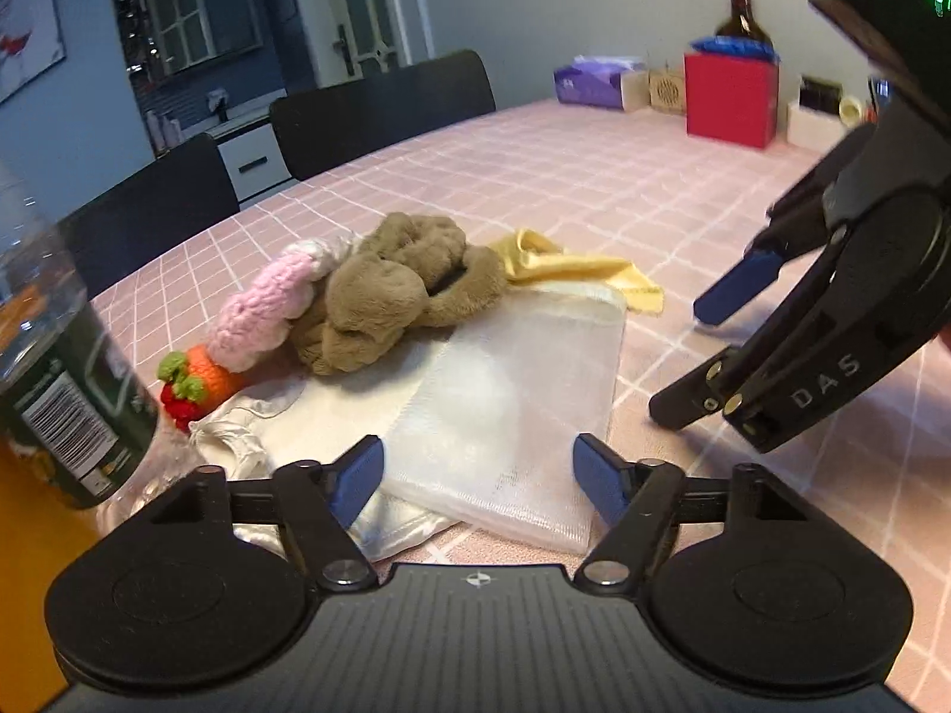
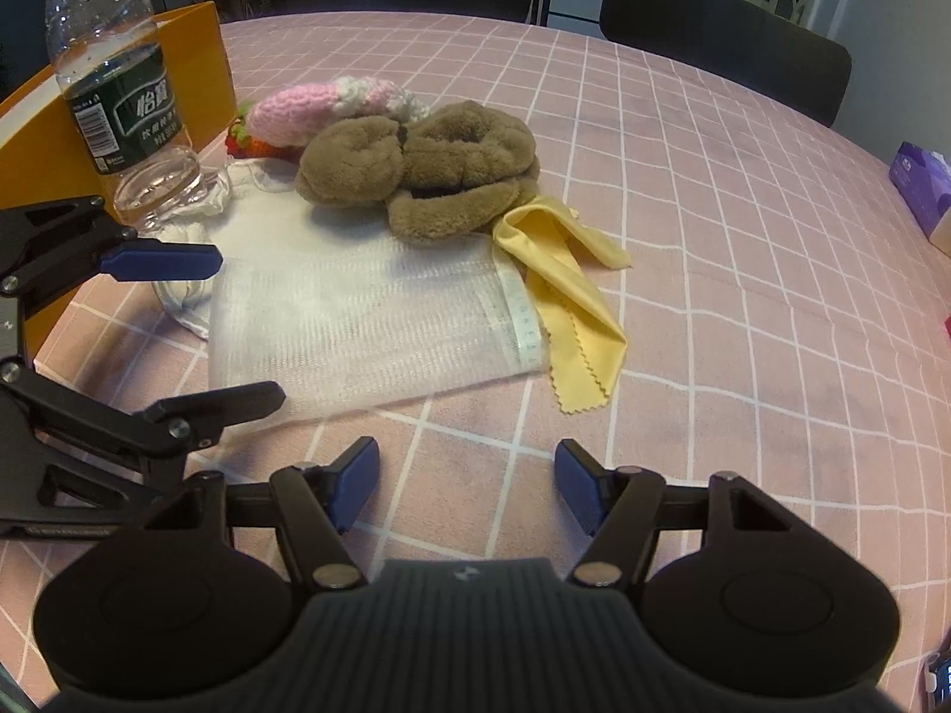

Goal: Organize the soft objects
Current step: 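Grasp the white mesh bag with the right tool while the left tool approaches the white cloth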

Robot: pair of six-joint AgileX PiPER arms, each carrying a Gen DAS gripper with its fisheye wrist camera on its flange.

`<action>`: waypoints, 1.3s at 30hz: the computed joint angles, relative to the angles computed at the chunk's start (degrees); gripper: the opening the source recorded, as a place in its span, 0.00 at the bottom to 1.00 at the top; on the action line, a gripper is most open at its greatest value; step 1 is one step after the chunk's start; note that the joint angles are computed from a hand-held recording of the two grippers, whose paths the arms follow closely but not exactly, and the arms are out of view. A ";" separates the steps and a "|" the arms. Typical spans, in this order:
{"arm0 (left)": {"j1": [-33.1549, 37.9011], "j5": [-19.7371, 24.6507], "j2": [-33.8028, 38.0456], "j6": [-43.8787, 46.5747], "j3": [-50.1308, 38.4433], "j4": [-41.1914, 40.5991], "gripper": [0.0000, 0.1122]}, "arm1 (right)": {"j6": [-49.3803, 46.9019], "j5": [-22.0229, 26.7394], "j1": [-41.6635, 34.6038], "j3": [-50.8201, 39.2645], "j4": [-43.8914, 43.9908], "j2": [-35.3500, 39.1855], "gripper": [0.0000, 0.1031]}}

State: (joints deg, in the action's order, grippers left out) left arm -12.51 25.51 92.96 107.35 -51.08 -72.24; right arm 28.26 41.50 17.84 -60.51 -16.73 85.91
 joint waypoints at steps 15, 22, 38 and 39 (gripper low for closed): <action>-1.03 9.67 -1.21 -17.33 -0.85 11.10 0.00 | 1.20 3.34 0.59 -2.21 -1.08 -0.85 0.65; 0.25 11.49 -5.19 -17.79 1.60 9.83 0.14 | -1.20 0.63 -3.37 -1.14 9.97 -2.05 0.75; 5.43 1.98 -5.49 -19.53 0.02 15.40 0.45 | 7.57 -6.52 5.12 1.67 -3.90 1.43 0.71; 5.68 2.17 -5.46 -19.14 0.02 15.26 0.45 | 7.03 -6.79 5.00 1.78 -3.78 1.22 0.66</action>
State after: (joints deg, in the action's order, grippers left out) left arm -6.83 27.67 87.50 88.22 -51.07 -56.99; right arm 35.29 34.71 22.83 -58.73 -20.51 87.13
